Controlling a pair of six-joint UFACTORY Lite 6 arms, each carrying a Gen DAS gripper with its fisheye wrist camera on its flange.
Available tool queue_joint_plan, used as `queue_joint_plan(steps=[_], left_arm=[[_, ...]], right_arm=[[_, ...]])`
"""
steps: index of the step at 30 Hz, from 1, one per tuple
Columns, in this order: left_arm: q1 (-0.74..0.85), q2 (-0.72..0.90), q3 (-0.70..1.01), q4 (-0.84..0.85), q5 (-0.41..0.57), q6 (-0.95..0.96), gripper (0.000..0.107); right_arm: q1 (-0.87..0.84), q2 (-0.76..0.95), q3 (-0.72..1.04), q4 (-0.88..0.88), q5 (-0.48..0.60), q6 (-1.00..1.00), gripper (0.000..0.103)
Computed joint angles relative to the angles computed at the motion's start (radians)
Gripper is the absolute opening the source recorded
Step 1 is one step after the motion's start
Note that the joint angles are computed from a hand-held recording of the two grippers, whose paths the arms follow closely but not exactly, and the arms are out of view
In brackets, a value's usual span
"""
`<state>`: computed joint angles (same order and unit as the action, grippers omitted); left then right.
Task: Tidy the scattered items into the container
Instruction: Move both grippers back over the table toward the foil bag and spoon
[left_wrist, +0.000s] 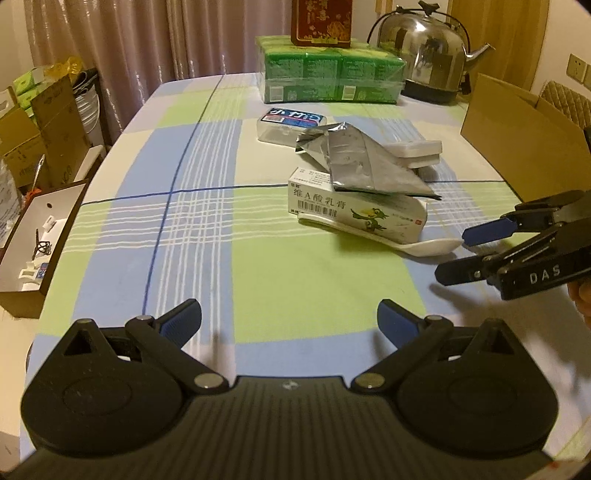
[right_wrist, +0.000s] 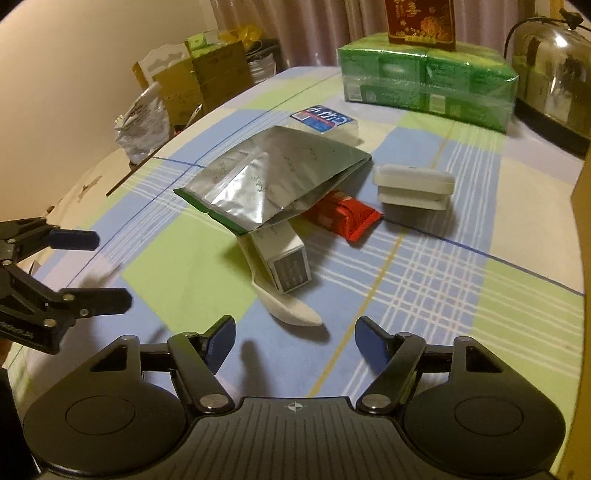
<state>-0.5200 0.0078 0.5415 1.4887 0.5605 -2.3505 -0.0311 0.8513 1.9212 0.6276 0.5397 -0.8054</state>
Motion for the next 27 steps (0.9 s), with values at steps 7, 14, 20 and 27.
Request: queue_joint_plan(steps=[7,14,20,27], left_arm=[[0.028,-0.035,-0.031,0.017,0.001,-0.015,0.1],[0.019,-0.142,-0.114,-0.066,0.03,0.012,0.1],[-0.015,-0.181,-0.134,-0.117,0.046,0.026,0.1],[-0.052,-0.08,-0.03,-0.039,-0.004,-0.106,0.1]], right_arm=[[0.019,0.022,0.015,0.098,0.032,-0.085,0.068],[0.029,-0.02,-0.068,0.261,0.178,-0.298,0.065],[0.05,-0.073,-0.149,0.285,0.207,-0.4,0.065],[0.05,-0.19,-0.287,0.155,-0.001,-0.367,0.065]])
